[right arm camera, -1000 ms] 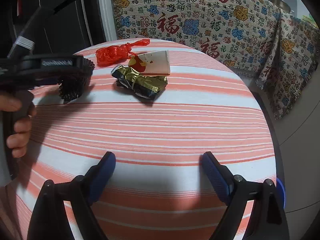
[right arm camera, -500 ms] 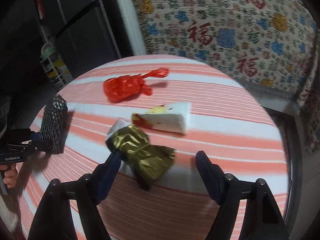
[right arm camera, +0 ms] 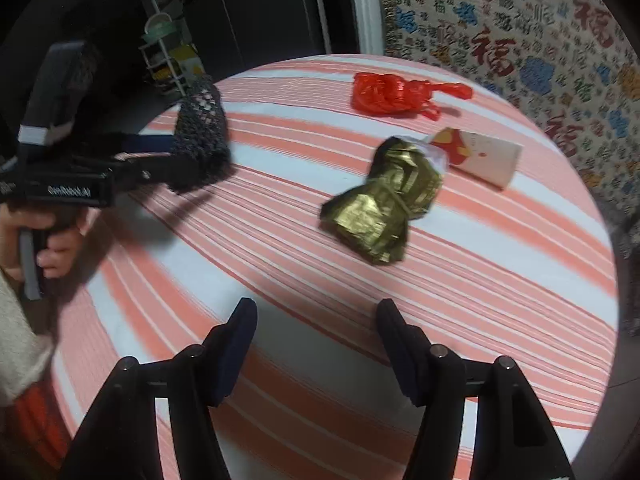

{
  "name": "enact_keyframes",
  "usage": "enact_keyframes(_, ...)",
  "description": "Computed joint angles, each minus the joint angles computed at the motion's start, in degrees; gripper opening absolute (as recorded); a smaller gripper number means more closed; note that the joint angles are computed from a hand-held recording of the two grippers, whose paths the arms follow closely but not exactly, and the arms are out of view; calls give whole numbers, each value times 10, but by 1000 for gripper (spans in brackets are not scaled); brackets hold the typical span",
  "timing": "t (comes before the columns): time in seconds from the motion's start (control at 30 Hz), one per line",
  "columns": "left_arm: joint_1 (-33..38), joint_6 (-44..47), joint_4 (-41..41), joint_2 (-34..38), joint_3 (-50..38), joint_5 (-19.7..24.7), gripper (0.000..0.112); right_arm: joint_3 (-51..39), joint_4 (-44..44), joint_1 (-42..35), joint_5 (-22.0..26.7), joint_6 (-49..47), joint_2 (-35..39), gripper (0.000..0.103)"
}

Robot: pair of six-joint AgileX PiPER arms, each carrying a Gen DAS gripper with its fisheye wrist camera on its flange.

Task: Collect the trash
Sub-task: 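Grasp the black foam net with the left tool while the right tool grasps the gold wrapper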

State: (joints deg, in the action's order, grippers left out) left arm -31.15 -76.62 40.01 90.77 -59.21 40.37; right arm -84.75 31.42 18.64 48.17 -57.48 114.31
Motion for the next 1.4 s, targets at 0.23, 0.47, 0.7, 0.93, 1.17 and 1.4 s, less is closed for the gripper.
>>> enact_keyframes(0.23, -2, -13, 29, -13, 11, 28, 91, 6, -26, 11, -42, 32, -1, 69)
enact_keyframes(0.47, 26, -20, 22, -96, 68, 17, 92, 20, -40, 26, -71, 52, -9, 75)
enact_keyframes(0.7, 113, 4, -75, -124, 82, -76, 92, 56, 7, 16, -103, 12, -22, 80)
enact_keyframes(0.93, 58, -45, -23, 80, -103, 80, 92, 95, 32, 33, -164, -3, -34, 88)
enact_keyframes(1.17, 129, 118, -109, 14, 24, -40, 92, 7, 17, -3, -84, 96, -17, 88)
enact_keyframes(1.4, 149, 279, -180, -74, 73, -32, 96, -177, -101, 44, -22, 314, 93, 86)
